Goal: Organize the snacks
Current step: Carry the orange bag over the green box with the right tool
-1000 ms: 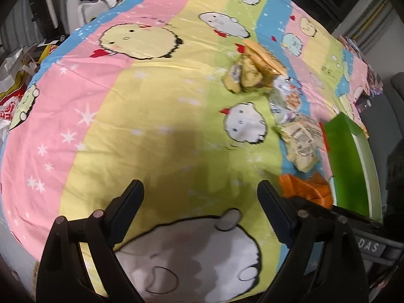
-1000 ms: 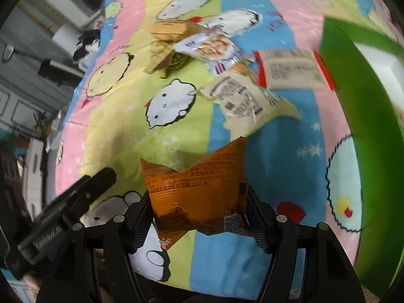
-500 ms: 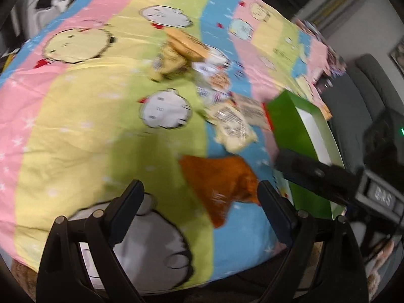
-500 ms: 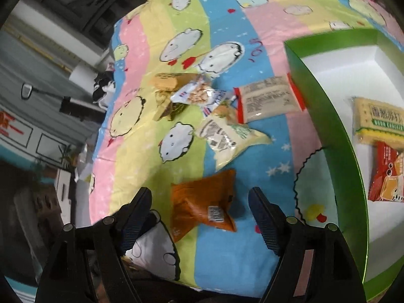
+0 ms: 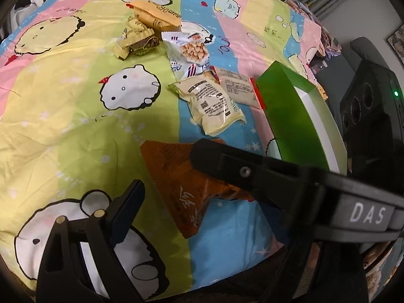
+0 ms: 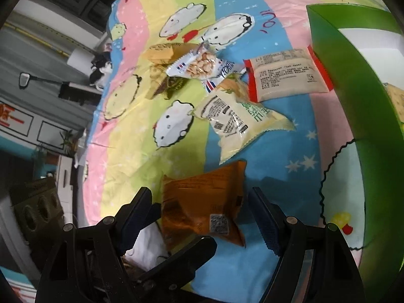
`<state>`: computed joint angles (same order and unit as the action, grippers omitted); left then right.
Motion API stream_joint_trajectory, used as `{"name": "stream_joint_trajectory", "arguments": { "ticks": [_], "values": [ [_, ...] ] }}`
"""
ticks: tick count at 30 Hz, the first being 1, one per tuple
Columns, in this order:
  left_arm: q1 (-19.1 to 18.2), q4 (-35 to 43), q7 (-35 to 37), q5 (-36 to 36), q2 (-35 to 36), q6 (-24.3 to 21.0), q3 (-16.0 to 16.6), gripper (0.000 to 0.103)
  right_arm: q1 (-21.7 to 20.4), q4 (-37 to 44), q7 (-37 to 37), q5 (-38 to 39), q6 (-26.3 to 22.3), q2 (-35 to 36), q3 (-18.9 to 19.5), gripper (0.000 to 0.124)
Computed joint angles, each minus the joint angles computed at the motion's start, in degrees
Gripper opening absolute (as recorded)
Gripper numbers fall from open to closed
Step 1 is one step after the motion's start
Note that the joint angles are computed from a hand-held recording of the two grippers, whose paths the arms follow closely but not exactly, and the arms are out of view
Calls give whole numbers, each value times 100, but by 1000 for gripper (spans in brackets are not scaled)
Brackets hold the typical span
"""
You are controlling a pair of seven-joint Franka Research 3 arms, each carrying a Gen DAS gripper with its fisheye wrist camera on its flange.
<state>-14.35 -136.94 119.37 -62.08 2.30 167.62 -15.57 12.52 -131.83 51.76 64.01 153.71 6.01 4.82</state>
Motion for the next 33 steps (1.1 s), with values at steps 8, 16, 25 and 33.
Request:
{"name": "stream_joint_trajectory", "arguments": {
  "ticks": [8,16,25,33],
  "values": [
    [40,20,602,-527,43,-106,-30,79,-98,127,-185,188,-268,215,12,78],
    [-31,44,1231,-1083,29,-86,-50,70,-110,79,-536,453,-225,194,51,72],
    [-239,-13,1696,-1405,-255,137,-17,69,-13,-173,-984,840,-91,-247,7,71],
    [-501,-71,2023,-1706,-486,381,43,69,146,-435,-1246,1115,65,-702,-123,71]
  ]
}}
